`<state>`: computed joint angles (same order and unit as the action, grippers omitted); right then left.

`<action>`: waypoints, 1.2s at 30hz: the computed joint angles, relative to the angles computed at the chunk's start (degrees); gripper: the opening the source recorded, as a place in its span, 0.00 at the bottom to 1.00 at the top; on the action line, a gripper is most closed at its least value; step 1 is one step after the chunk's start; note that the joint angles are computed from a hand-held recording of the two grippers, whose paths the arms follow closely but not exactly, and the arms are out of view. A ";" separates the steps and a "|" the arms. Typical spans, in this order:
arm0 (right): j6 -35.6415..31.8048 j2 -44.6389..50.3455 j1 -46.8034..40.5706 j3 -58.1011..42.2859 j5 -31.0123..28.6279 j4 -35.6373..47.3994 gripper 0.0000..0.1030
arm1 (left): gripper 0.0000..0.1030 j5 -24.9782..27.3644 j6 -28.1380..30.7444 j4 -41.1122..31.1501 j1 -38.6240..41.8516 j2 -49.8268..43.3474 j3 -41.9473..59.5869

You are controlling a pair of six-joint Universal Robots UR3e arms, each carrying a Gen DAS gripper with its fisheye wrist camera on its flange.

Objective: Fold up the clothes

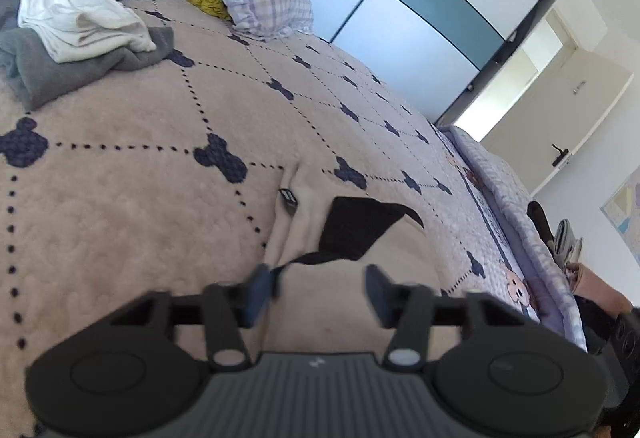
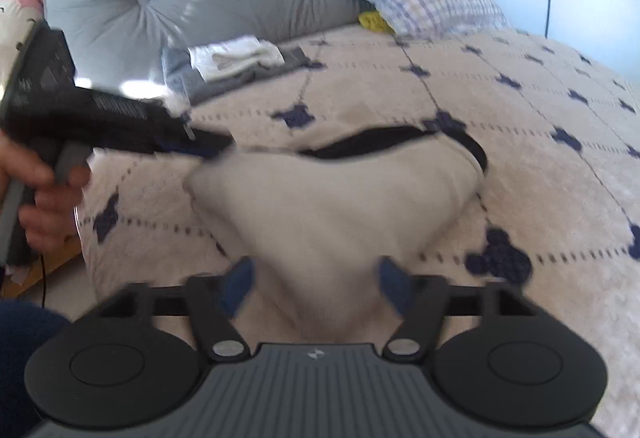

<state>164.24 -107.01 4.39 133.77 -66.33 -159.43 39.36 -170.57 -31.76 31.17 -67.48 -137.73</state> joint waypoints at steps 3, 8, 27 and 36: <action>-3.13 -9.36 -11.62 5.79 11.22 10.43 0.84 | 0.84 -0.02 1.14 -2.96 -0.40 -3.33 2.54; -3.89 -11.74 -27.79 9.16 31.72 27.98 0.84 | 0.84 3.06 -1.56 -1.58 -4.46 -11.54 5.38; 22.99 17.98 -14.02 2.72 27.21 -11.99 0.72 | 0.45 2.53 -8.09 9.61 -5.79 -18.91 2.76; 18.54 10.73 -9.97 -0.08 18.60 -8.07 0.56 | 0.31 3.24 -7.60 5.11 -6.51 -13.84 5.75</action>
